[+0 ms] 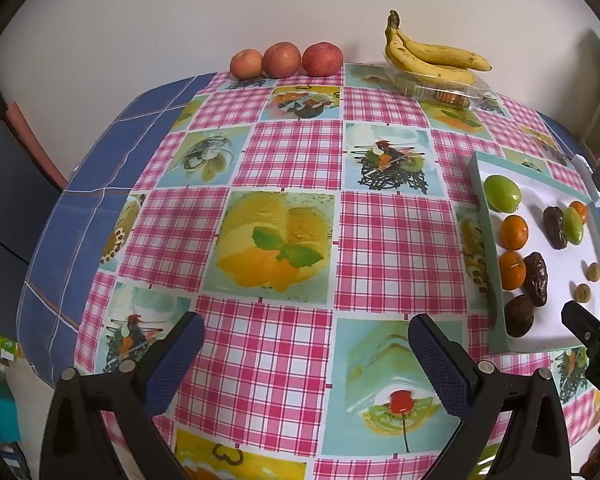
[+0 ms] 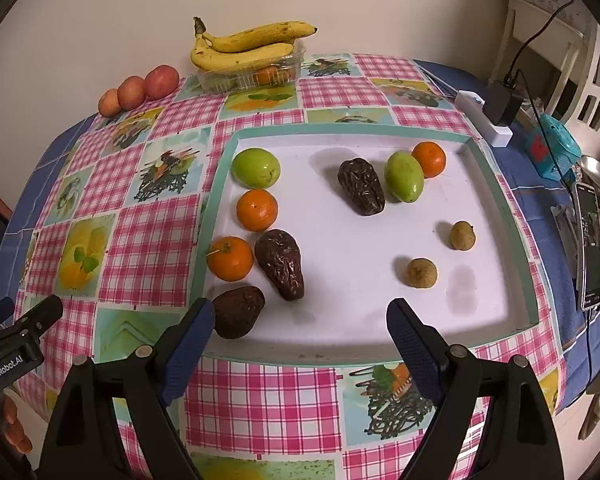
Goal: Organize fruits
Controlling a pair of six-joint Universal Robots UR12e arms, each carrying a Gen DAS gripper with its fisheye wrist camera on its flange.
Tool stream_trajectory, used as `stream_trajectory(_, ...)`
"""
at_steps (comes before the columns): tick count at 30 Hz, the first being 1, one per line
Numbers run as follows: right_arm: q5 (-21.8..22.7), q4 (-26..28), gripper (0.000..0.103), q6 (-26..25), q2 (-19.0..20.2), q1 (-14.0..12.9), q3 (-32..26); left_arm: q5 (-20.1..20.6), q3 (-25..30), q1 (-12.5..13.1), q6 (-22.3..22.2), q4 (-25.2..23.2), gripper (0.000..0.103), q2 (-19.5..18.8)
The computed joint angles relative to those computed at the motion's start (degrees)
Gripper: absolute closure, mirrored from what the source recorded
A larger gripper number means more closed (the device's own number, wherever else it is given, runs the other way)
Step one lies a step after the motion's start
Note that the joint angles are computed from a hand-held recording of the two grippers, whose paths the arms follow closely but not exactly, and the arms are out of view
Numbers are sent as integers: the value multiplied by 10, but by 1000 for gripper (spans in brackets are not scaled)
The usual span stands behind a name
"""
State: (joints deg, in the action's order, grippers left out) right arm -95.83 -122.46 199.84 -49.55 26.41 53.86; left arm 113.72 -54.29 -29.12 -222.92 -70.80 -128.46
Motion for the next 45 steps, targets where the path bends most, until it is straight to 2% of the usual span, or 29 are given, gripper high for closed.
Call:
stream_trajectory(8, 2, 0, 15, -7, 1, 1, -2, -11, -4, 2, -6, 4, 0, 2)
stream_trajectory(45, 6, 8, 15, -26, 6, 3, -11, -12, -5, 3, -5, 4, 0, 2)
